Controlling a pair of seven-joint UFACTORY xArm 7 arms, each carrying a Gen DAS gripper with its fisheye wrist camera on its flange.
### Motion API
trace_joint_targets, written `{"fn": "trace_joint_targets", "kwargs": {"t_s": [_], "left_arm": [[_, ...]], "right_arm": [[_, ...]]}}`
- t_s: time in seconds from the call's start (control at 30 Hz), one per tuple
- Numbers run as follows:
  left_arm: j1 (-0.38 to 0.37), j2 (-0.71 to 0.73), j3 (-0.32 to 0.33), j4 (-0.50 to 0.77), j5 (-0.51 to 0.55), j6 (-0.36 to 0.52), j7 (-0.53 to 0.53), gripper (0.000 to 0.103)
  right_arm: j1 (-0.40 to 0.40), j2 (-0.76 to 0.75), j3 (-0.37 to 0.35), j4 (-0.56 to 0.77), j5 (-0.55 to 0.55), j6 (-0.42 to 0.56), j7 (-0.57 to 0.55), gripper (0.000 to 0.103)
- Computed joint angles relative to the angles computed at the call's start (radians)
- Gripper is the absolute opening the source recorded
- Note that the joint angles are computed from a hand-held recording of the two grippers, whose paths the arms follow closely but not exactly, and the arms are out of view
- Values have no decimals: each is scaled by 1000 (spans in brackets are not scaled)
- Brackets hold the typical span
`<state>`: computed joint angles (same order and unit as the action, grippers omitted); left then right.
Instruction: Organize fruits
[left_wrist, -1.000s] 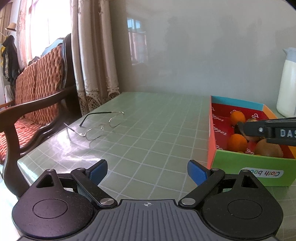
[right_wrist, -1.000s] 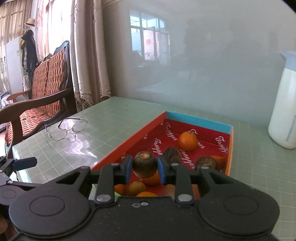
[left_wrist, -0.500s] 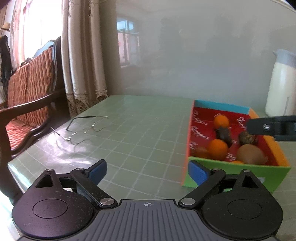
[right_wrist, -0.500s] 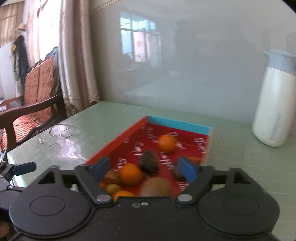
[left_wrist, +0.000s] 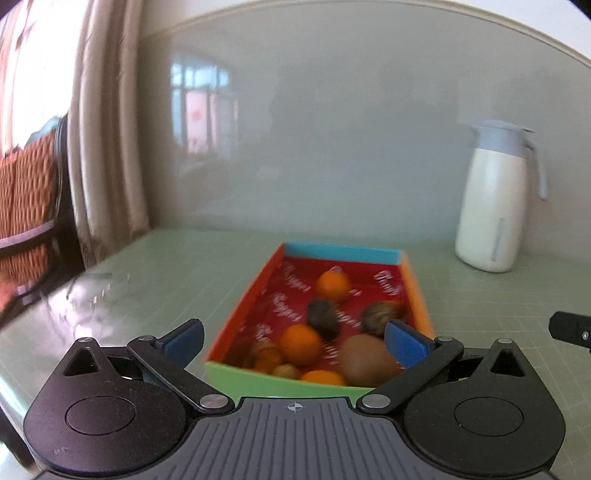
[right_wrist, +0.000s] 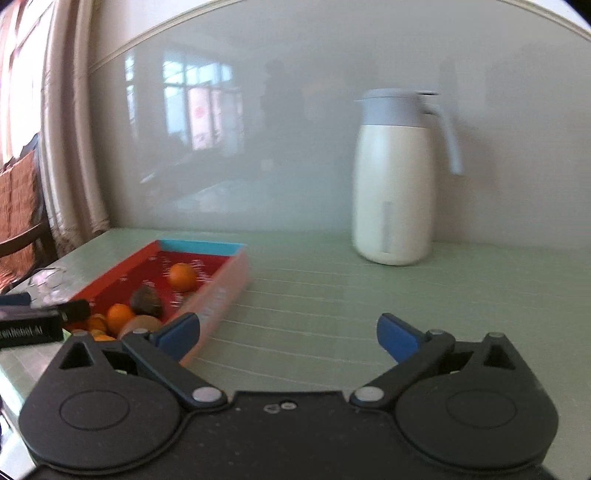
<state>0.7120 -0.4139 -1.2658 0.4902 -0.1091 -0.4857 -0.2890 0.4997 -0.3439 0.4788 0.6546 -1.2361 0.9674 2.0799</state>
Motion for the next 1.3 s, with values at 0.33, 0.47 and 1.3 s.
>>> {"fn": "trace_joint_targets", "kwargs": {"t_s": [0.33, 0.47, 1.3], "left_arm": [[-391, -221, 224, -177, -14, 40, -86, 103], [-474, -249, 306, -225, 7, 73, -126, 103], [-488, -238, 300, -313, -61, -49, -136, 103]], "right_arm": [[85, -130, 109, -106, 169, 141, 86, 103], [93, -118, 149, -92, 195, 193, 52, 103], [177, 28, 82, -14, 122, 255, 38, 103]]}}
